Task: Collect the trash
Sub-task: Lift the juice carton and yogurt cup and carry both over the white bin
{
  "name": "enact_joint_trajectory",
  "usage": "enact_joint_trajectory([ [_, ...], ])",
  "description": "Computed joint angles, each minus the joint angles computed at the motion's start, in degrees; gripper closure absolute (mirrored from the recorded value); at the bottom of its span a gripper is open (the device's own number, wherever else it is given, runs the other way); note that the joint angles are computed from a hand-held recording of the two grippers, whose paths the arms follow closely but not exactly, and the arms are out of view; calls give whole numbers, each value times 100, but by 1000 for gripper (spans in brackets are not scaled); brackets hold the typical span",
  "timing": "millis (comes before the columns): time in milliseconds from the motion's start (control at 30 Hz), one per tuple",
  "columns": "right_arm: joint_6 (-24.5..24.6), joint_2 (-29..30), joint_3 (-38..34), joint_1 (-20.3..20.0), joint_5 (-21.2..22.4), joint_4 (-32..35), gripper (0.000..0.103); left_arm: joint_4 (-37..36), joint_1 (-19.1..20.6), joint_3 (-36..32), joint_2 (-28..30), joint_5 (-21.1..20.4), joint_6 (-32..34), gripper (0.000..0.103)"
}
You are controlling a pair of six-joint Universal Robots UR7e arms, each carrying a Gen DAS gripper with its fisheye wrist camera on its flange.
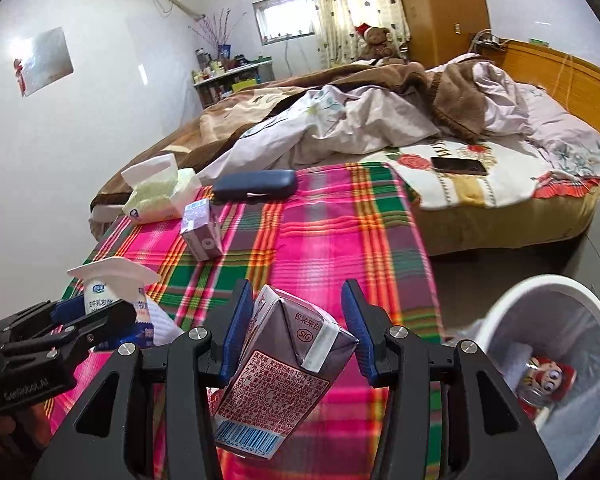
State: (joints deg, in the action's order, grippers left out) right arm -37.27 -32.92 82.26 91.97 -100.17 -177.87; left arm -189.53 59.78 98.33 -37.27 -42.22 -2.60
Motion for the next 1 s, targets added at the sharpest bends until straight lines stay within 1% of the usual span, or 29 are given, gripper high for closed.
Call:
enact_joint_trajectory([
  [167,22,-249,289,-114,54,-212,56,-82,-224,21,146,80,92,44],
  [333,42,-513,544,-252,116,-429,56,-80,-400,-67,336,-91,158,44],
  [467,20,-661,676,-347,72,-592,56,-34,-545,-239,562,-152,227,44],
  [700,80,-923,809,-577,20,-790,56,291,-722,-694,974,-344,260,44],
  [1000,202,-1152,795,-871,-174,-906,56,947,-864,-1476,1572,-666,309,44],
])
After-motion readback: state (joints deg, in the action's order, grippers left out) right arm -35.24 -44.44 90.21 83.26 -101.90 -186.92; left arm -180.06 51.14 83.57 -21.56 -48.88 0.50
